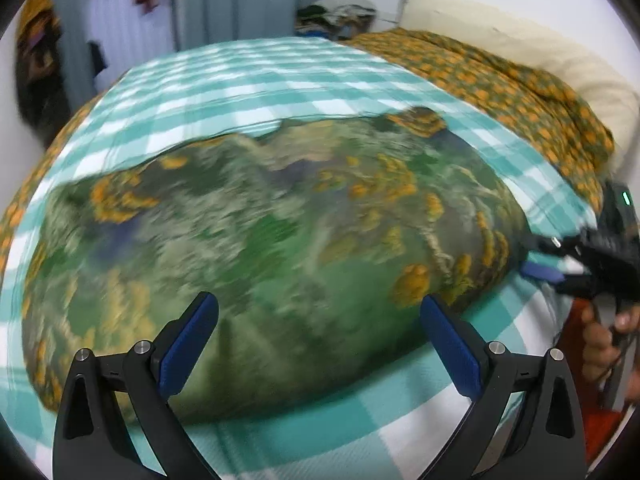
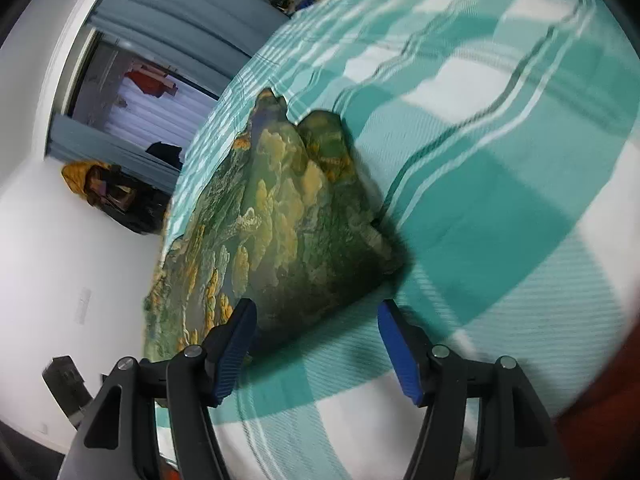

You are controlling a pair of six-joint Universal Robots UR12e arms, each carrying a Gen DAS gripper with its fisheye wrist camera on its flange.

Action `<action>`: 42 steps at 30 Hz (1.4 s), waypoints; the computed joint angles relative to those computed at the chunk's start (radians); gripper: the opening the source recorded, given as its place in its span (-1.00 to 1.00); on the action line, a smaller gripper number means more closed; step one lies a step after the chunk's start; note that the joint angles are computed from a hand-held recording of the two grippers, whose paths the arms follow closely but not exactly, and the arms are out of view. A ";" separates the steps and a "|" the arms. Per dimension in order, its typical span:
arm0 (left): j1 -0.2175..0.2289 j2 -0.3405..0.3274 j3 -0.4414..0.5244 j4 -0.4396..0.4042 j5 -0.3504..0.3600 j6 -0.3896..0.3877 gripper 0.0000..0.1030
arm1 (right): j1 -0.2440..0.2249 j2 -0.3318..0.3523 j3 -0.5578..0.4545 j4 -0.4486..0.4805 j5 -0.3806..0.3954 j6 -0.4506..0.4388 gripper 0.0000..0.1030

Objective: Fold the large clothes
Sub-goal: 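Grasp the folded jacket end with the right gripper and lift it up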

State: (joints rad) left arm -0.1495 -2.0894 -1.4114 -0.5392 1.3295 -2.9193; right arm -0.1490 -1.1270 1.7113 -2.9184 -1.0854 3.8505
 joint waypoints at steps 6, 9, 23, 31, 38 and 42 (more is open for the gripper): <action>-0.027 -0.045 0.040 -0.108 0.049 0.097 0.99 | -0.001 0.058 -0.046 -0.055 0.008 0.140 0.37; -0.025 -0.050 0.039 -0.112 0.036 0.105 0.99 | -0.002 0.082 -0.059 -0.088 -0.001 0.216 0.37; 0.034 -0.005 0.181 -0.267 -0.102 0.015 0.86 | 0.083 0.003 -0.066 -0.154 -0.238 -0.195 -0.40; 0.005 -0.075 0.424 -0.568 -0.243 0.070 0.86 | 0.196 -0.017 -0.105 -0.221 -0.349 -0.635 -0.40; -0.084 -0.095 0.422 -0.498 0.172 0.179 0.69 | 0.271 -0.019 -0.097 -0.256 -0.364 -0.906 -0.40; -0.055 -0.098 0.423 -0.529 0.140 0.132 -0.26 | 0.282 -0.028 -0.079 -0.249 -0.337 -0.961 -0.35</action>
